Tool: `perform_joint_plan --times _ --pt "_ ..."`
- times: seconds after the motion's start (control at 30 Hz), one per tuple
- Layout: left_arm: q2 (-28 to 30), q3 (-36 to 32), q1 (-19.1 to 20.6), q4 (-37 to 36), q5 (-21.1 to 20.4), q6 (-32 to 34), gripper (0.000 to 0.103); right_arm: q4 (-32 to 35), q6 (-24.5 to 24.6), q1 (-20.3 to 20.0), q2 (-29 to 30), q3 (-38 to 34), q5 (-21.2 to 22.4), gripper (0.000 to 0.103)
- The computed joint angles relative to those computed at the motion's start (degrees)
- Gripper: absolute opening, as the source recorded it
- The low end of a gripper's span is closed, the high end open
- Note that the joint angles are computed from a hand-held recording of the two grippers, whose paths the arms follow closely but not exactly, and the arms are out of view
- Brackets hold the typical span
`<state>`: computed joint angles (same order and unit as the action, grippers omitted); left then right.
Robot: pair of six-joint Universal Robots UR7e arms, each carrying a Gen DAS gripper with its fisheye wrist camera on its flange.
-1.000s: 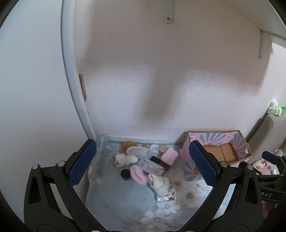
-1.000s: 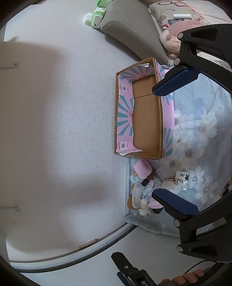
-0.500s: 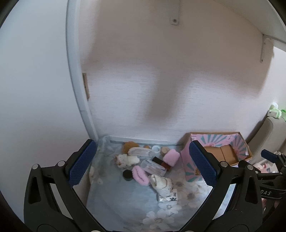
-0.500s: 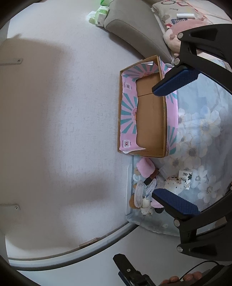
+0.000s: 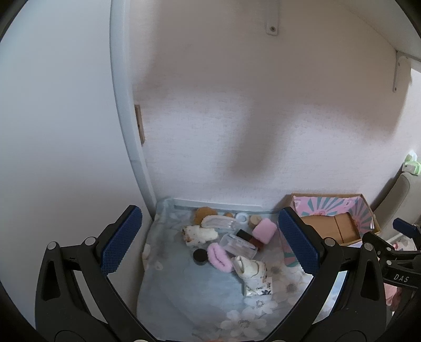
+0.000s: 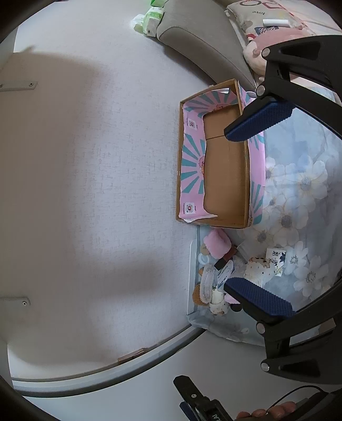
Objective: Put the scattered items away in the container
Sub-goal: 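Move both tools toward the cluttered items on the blue cloth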
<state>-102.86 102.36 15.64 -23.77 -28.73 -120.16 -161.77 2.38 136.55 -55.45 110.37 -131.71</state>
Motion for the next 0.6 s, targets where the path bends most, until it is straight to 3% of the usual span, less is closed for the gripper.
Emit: perform_joint_plan --times 0.33,0.6 --pt "-2.29 -0.69 -0.10 2.23 1.56 -1.23 0.103 0.28 1.06 -0.55 -0.69 0.55 2.04 0.103" --pt "-6.57 1.62 0.87 -5.36 1.87 5.35 0.103 -0.66 -2.53 -0.80 -0.72 0.88 5.67 0.103"
